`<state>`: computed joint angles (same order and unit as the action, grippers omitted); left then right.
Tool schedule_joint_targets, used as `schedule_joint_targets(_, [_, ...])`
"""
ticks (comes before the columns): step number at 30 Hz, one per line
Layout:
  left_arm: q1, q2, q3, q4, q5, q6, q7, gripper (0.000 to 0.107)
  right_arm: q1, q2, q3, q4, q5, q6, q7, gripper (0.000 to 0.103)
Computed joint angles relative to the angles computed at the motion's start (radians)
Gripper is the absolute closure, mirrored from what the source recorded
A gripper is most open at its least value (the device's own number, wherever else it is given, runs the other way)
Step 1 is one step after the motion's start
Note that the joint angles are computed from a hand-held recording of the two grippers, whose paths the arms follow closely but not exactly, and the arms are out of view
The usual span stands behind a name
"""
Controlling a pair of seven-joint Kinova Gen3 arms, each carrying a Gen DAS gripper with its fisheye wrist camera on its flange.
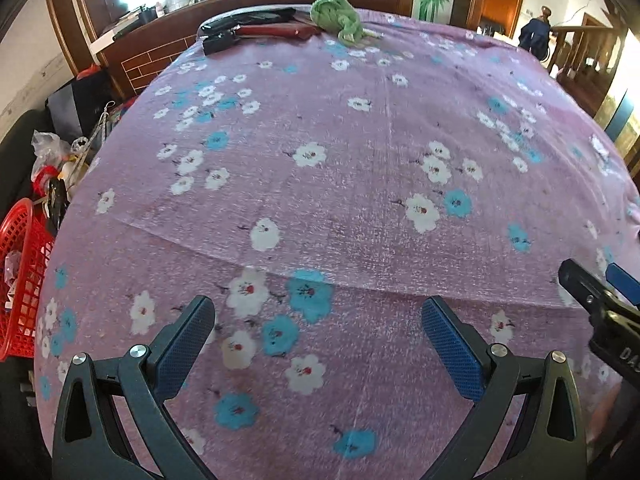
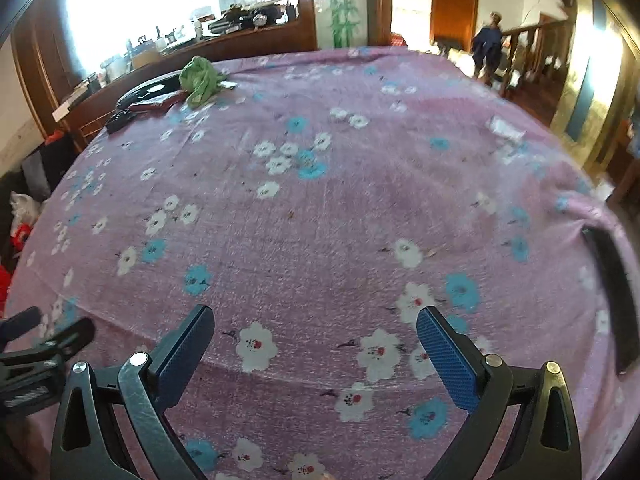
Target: Collect trash
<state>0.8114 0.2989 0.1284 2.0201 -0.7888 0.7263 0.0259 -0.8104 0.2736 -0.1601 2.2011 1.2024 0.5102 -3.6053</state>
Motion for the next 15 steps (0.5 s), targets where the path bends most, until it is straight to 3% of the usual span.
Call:
schedule_joint_targets(2, [0.004,-0.003,-0.008,0.007,-0.012,-0.005,0.031,0.005,-0.001,0.004,0.005,-0.005,-0.015,-0.008,0.024,0.0])
schedule_joint_targets(7, [0.012,0.002,-0.021,0.019,-0.065,-0.025,0.097,0.004,-0.023,0.039,-0.014,-0.064,-0.138,0.077,0.194,0.0])
schedule_joint_targets(15, [0.001,0.008,-0.019,0.018,-0.084,-0.035,0.112,0.004,-0.047,0.031,0.02,-0.058,-0.154,0.058,0.214,0.0])
